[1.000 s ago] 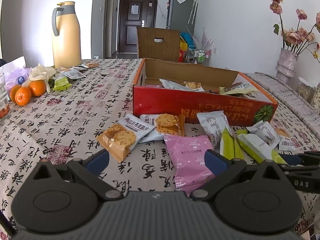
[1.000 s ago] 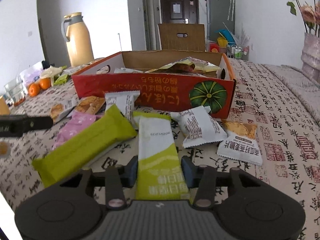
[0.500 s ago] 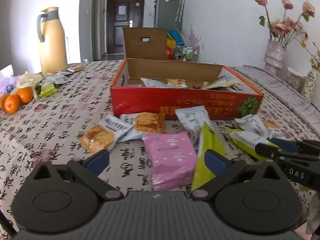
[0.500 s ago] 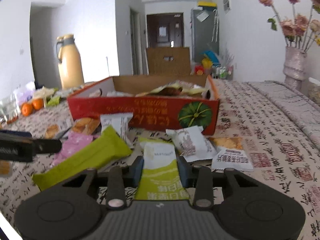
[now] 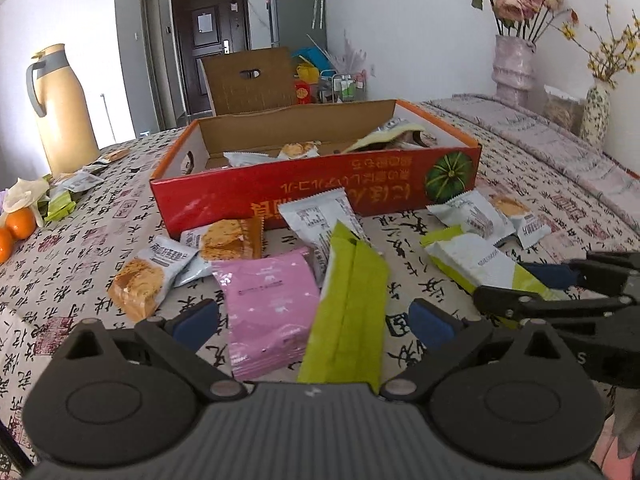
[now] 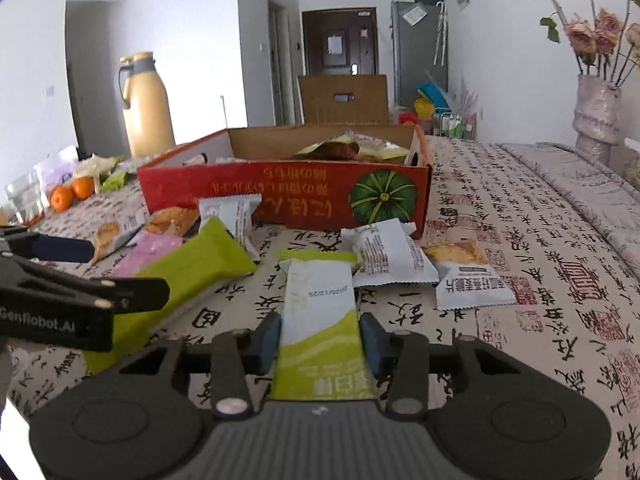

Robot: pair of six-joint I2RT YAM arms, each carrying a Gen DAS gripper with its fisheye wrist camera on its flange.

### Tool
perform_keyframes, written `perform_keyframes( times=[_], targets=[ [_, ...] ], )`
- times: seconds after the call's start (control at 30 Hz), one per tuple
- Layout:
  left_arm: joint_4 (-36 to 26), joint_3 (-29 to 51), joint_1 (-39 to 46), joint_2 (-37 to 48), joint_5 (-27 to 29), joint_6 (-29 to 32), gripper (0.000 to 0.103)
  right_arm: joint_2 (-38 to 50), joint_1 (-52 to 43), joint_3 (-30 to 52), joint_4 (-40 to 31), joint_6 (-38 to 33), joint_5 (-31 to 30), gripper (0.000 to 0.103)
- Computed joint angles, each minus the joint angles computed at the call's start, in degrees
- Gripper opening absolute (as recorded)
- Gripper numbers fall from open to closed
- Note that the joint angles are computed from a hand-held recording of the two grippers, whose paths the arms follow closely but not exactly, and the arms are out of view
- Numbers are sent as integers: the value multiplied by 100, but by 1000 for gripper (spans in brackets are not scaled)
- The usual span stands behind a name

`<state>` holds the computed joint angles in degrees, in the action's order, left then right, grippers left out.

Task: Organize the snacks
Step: 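Grasp a green bar with the left gripper while the right gripper lifts its bar, then carry both green bars over the box and lower them inside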

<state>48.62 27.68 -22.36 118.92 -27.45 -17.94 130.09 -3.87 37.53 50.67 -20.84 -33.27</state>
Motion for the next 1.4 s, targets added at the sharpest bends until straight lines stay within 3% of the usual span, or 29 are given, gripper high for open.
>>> perform_keyframes(
  times=[0.07,0.13,0.27,0.33,0.4,0.6,0.7,1.03,1.4],
  targets=[
    [-120,74,-55,18,-66,2,103,48,96,104,-100,-36,105,49],
    [-188,119,-104,36,-126,21,103,135,175,95,59,-154,208,37],
    [-381,234,-174,49,-239,75,100,143,71,-29,279,-169,25,34],
    [-491,329,-226,100,-285,127,94,182,-57,-143,608,-8,-128,34],
    [-667,470,-277,174,-332,168,78,175,-204,-184,742,122,-301,34],
    [-975,805,-429,416,-492,294,48,190,-546,-241,965,316,-627,34],
    [-978,831,-497,434,-568,328,41,230,-611,-236,952,317,-726,34],
    [-825,646,-652,272,-665,301,38,265,-649,-370,1103,323,-836,34],
    [-480,199,-580,-488,-617,391,38,-61,-585,-600,1389,594,-760,34]
  ],
)
